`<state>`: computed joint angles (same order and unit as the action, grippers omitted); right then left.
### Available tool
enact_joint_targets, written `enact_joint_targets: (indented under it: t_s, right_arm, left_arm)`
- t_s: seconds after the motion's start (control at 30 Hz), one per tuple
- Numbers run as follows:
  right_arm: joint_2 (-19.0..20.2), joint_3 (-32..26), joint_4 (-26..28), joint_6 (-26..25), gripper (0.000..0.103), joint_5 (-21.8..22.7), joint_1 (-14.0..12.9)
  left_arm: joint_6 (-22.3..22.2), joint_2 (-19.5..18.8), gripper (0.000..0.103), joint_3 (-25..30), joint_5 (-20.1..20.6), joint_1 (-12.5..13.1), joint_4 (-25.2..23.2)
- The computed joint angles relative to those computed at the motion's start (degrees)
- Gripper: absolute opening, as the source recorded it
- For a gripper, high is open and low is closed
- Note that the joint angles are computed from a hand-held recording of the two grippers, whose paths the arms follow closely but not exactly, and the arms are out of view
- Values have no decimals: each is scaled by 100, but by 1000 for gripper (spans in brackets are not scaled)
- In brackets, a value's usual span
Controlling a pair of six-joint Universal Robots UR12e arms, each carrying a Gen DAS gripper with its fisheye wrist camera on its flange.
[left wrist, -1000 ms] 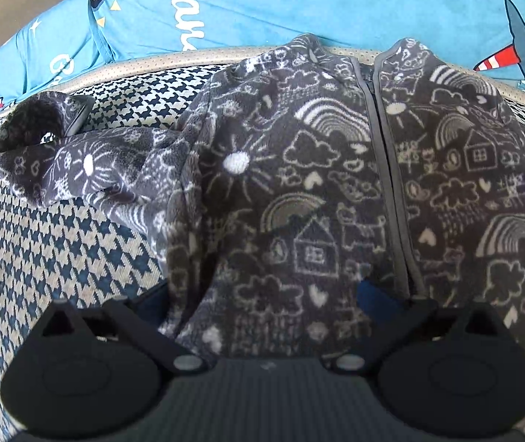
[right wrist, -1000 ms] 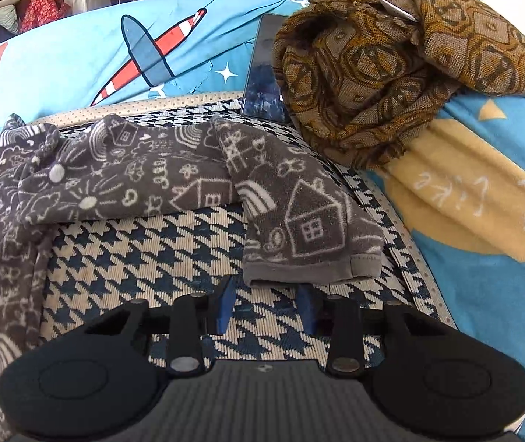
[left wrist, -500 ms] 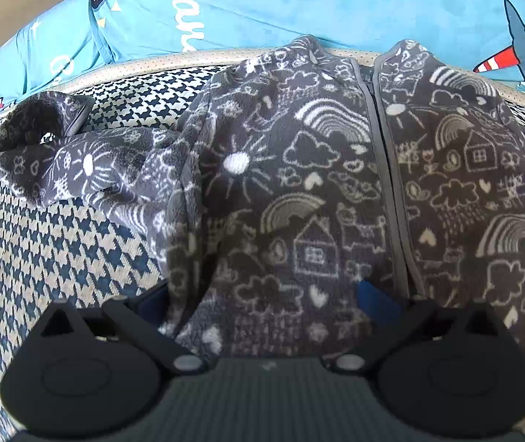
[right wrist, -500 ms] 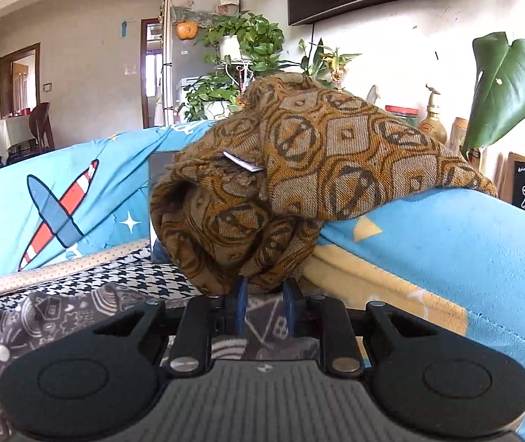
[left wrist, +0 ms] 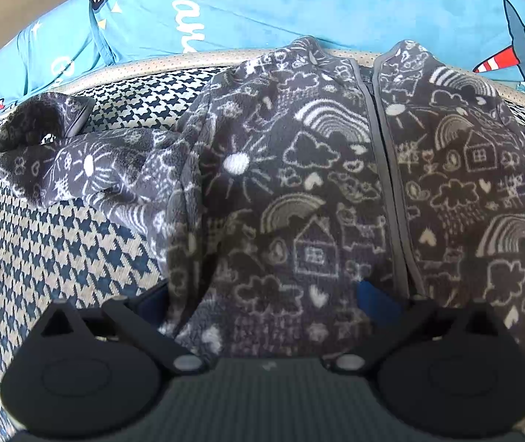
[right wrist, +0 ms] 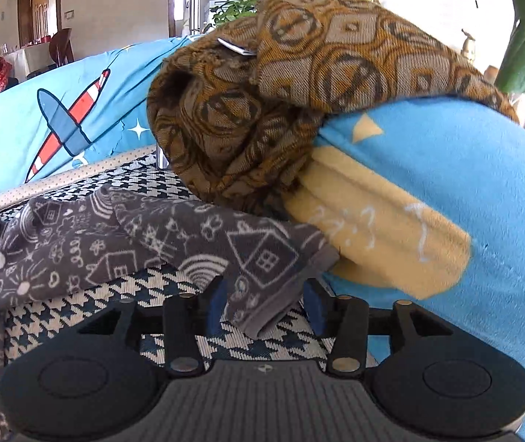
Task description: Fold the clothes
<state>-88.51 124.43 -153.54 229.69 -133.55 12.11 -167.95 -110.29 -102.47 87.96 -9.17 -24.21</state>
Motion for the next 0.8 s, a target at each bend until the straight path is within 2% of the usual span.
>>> enact_joint_targets:
  t_s: [0.17, 0.23, 0.3, 0.43, 0.5, 0.57, 0.63, 0.8]
  right_arm:
    - [49, 5, 124, -8, 67, 5, -42]
    - [69, -45, 311, -1, 67, 68, -56]
    - [118, -19, 42, -229, 67, 128, -56]
    - [292, -55, 92, -351, 67, -41, -68]
    - [328, 12, -245, -434, 52, -125, -39]
    - [358, 6, -449, -486, 13, -223, -8]
    - [379, 2, -672, -550, 6, -324, 34]
    - [410, -29, -1641, -763, 4, -515, 203]
  left_arm:
    - [-4, 3, 103, -16, 9, -3, 44]
    - [1, 3, 103, -17, 5, -2, 46]
    - [2, 1, 103, -14, 6, -3, 49]
    - [16, 0, 103, -14, -11, 3, 52]
    - [27, 0, 103, -14, -31, 10, 50]
    - [32, 4, 103, -21, -36, 13, 61]
    - [43, 6, 103, -29, -36, 15, 77]
    - [48, 6, 103, -31, -43, 17, 87]
